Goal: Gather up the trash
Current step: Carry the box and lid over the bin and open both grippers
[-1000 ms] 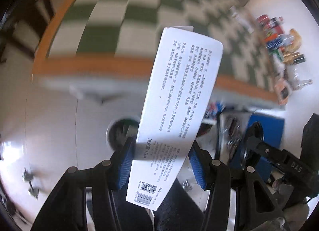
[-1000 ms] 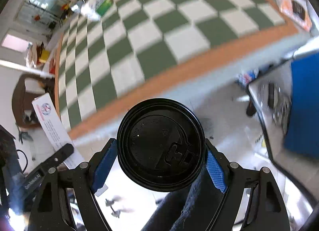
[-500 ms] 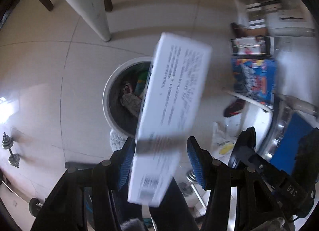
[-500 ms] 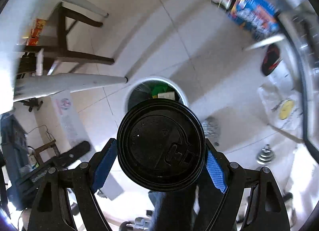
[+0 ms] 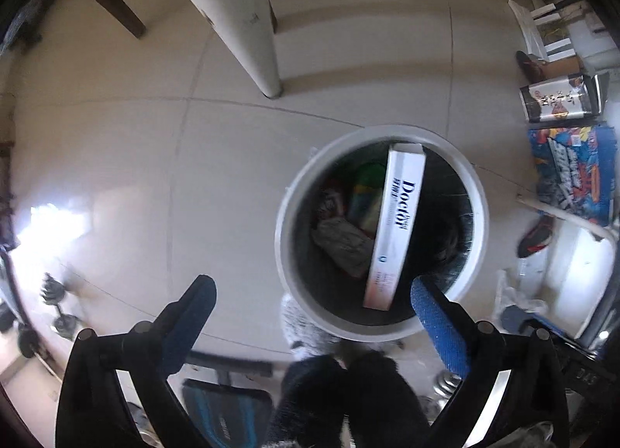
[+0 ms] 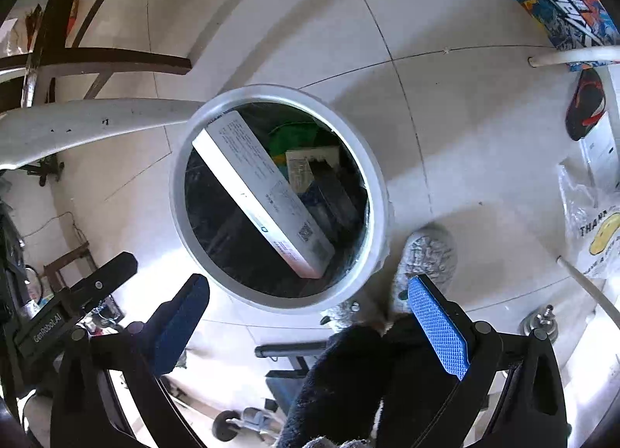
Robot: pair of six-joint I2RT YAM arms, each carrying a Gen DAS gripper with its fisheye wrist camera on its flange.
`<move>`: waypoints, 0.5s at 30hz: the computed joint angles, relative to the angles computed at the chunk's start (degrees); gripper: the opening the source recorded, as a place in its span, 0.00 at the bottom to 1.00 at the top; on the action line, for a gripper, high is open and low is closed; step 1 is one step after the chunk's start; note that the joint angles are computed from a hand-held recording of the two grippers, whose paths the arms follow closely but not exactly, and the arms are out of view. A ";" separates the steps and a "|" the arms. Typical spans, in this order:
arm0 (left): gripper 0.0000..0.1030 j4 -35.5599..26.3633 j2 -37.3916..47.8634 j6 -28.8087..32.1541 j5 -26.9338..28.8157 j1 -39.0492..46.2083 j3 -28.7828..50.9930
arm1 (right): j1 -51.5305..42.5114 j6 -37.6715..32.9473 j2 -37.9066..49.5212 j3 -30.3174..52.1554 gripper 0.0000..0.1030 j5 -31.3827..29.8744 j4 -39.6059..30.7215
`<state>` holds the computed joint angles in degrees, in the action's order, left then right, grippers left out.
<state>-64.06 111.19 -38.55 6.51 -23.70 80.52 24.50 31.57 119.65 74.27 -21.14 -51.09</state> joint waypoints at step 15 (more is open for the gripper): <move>1.00 -22.14 -6.93 -1.44 -4.05 -5.51 16.82 | 7.40 -1.87 -10.35 15.00 1.00 18.25 -24.57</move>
<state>-86.20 104.26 -40.00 2.46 -29.21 97.34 31.90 29.70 109.30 89.26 -2.88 -75.67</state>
